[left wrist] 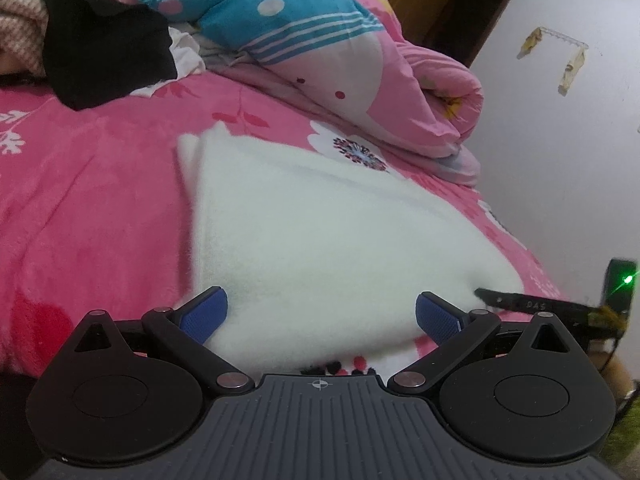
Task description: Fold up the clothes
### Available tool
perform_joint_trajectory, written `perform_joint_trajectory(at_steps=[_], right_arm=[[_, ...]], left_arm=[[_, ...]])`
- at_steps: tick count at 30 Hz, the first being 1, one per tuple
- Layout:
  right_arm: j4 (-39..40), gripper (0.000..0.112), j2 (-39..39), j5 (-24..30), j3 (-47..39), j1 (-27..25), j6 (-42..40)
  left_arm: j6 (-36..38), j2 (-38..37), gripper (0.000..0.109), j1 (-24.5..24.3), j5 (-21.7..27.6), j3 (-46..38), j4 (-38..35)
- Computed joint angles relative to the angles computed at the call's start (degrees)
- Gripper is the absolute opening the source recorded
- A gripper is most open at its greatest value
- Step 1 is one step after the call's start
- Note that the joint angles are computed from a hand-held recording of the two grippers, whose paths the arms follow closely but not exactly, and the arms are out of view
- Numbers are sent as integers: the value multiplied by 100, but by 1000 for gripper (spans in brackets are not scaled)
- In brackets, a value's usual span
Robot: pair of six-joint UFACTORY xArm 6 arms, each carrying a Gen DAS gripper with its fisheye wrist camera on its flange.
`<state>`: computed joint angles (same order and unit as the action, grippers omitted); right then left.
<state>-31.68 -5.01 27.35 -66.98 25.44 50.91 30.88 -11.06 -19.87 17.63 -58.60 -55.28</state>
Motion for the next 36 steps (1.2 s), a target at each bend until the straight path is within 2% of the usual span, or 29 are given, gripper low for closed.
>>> perform_joint_trajectory(at_steps=[1,2,4,6,8,10,12,14,16,19,23,24,25,27,29,31,33,36], right_arm=[[-246,24,33,264,-188,112,84],[-416,25,26,288,-296,192,133],[-716,24,-13,-40,-357,278,244],[-923,25,78,42,-428,358,197],[-467,25,349,423,-428,345,-409],[-282,26,429,360,-423,261,-377],[-18,27,465,811,-830,374,-418],[-50,27,399,567,-911,470,-418],[98,27,400,273,-840,538,-789],[613,30,836,706,-1021,577,-1788],[854,30,906,1286,-1706,828,-1949],[999,30,939,1231,-1813,901,-2051],[1180,30,1047,1171,-1916,960,-2191],[1345,30,1461,1569,-2192,1056,-2549],[1186,31,1638,1600,-2232,1096,-2566],[1328,29,1680,2021,-2685,1150,-2390],[1632,29,1634,1709,-2832,1233,-2759],[1688,29,1969,1901,-3031,1343,-3157]], left_arm=[[39,1,101,6,18,-8,1],[90,-3,101,13,29,-6,-35],[206,-17,101,15,31,10,-137],[306,-41,101,4,3,44,-229],[306,-55,102,3,-1,57,-233],[242,-63,102,10,18,55,-179],[199,-71,102,12,19,57,-148],[170,-78,102,9,5,63,-132],[140,-86,102,6,-9,68,-117],[77,-85,102,-4,-9,64,-101],[32,-127,102,-23,-96,126,73],[38,-138,102,-27,-130,149,95],[44,-148,102,-31,-164,171,118],[34,-168,102,-39,-237,218,184],[-206,-171,102,1,-249,253,417],[-308,-192,102,83,-157,282,431],[-368,-207,102,160,-107,315,388],[-501,-205,102,255,-94,354,394]])
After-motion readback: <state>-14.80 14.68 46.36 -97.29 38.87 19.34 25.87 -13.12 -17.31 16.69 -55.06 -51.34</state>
